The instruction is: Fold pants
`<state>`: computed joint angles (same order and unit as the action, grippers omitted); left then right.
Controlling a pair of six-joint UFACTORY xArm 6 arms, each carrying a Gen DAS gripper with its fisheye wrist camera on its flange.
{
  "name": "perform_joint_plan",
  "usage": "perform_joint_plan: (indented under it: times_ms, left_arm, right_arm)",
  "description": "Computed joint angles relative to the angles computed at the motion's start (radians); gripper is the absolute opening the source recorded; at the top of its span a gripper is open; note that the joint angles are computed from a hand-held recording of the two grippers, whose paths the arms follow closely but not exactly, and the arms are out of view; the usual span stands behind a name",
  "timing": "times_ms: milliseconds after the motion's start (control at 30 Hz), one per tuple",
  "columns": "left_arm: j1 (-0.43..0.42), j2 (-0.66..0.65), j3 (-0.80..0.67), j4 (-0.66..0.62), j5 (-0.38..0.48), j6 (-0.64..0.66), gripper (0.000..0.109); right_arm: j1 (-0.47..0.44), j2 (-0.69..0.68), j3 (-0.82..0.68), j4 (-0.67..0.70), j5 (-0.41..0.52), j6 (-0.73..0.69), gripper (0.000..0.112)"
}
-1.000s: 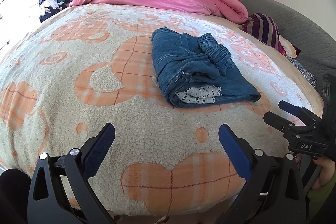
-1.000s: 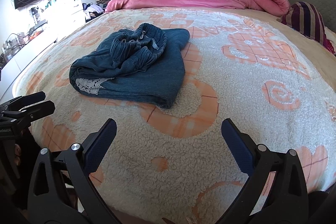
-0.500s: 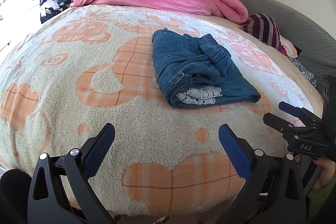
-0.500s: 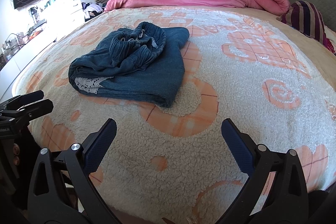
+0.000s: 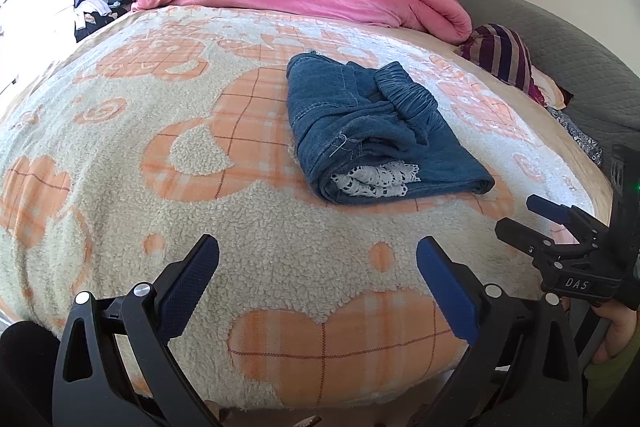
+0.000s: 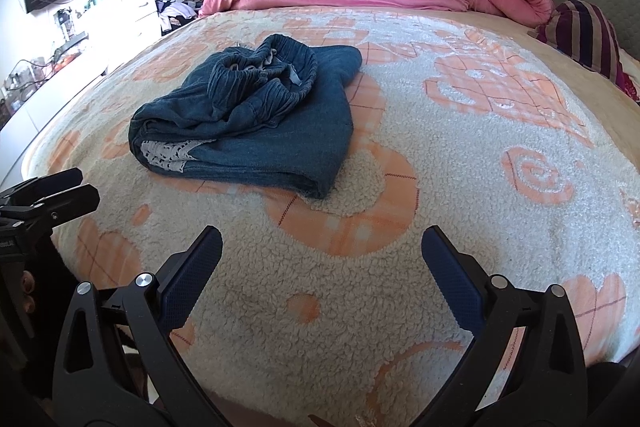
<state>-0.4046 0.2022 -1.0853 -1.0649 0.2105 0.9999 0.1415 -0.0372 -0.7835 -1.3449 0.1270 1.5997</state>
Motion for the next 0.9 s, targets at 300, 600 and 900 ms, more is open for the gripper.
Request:
perform_joint_plan:
  times_ms: [300, 600, 900]
  left_arm:
    - [0.004, 0.002, -0.005, 0.002, 0.020, -0.011, 0.099]
    - [0.017, 0.017, -0.022, 0.028, 0.043, -0.046, 0.099]
    - [0.114, 0.117, -0.130, 0.449, -0.024, -0.512, 0.099]
  right_arm:
    - [0.002, 0.001, -0.001, -0.002, 0.004, 0.005, 0.094]
    - [-0.006, 0.000, 0.003, 0.001, 0.000, 0.007, 0.094]
    - [-0.114, -0.041, 0.039, 0.122, -0.013, -0.070, 0.094]
